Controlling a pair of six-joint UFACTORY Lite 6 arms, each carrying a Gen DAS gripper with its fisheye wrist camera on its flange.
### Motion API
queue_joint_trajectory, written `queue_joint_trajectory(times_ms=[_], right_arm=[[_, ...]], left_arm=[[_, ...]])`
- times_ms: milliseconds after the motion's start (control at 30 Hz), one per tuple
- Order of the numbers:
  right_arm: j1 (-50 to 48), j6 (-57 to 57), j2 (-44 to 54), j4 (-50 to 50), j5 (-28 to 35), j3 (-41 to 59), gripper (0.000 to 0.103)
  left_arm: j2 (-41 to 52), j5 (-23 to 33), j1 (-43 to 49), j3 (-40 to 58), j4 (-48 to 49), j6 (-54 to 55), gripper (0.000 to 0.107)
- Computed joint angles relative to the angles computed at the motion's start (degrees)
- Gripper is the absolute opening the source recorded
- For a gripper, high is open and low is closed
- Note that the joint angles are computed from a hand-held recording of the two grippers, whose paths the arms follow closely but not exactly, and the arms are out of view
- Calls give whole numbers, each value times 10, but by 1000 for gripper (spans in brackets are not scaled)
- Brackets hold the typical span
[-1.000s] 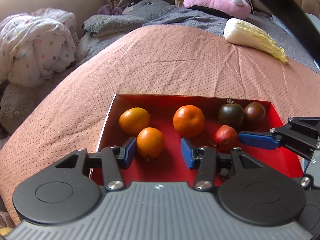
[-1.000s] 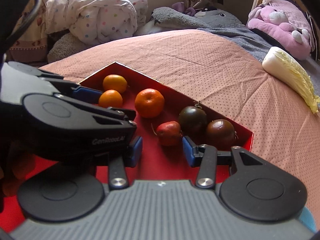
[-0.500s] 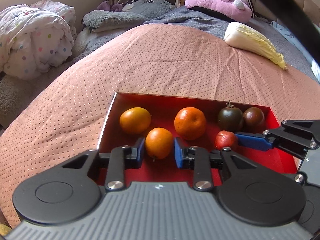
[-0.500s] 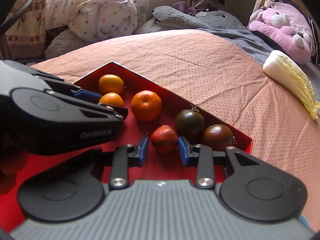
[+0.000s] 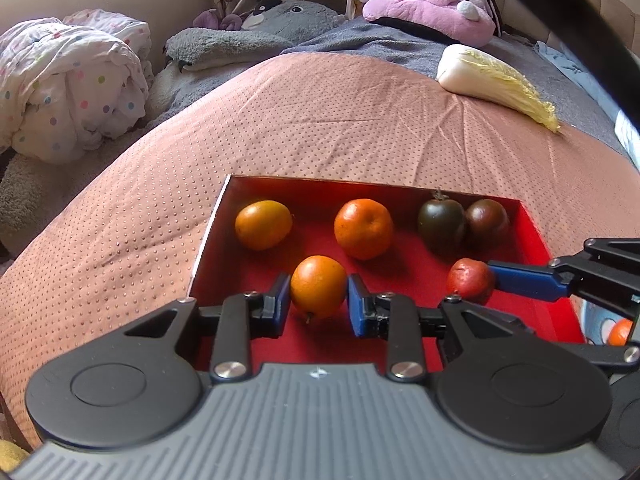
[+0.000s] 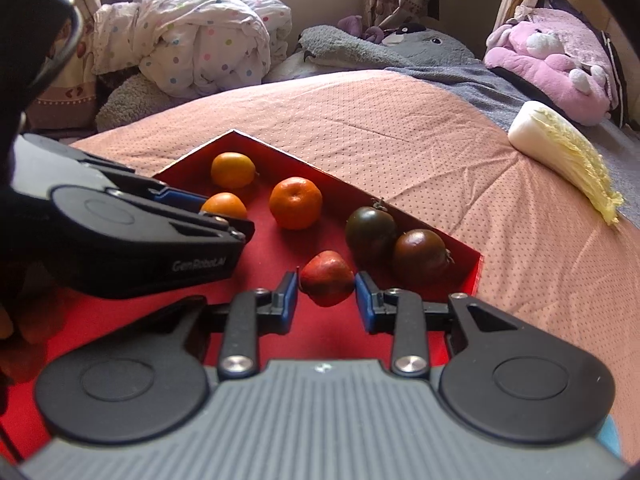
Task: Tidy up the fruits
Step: 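Grasp a second tangerine with left tool while right tool grasps a red tomato, then carry the tangerine and red tomato in both tools over the blue plate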
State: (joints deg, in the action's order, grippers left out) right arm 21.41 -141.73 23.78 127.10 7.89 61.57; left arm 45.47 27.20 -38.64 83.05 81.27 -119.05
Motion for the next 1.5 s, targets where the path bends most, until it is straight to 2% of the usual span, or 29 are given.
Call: queue_joint_trajectory(times_ms=[167,367,933,1267,1500], right_arm=[[-11,-72,-62,71,14,-68,35],[-29,-63,-137,57,27,-140,35],[-131,68,-315,-115,72,-297,35],[-244,112,-378,-222,122,-363,35],[-363,135,-396,-304,174,-383,35]], left_arm=[[-30,21,-33,-35,1,-17,35],[-60,49,-72,-64,-11,-21,35],[-66,118,-196,-41,-63,-11,35],[-44,152,-238,6,-89,27,35],[-18,158,-254,63,-120,70,35]])
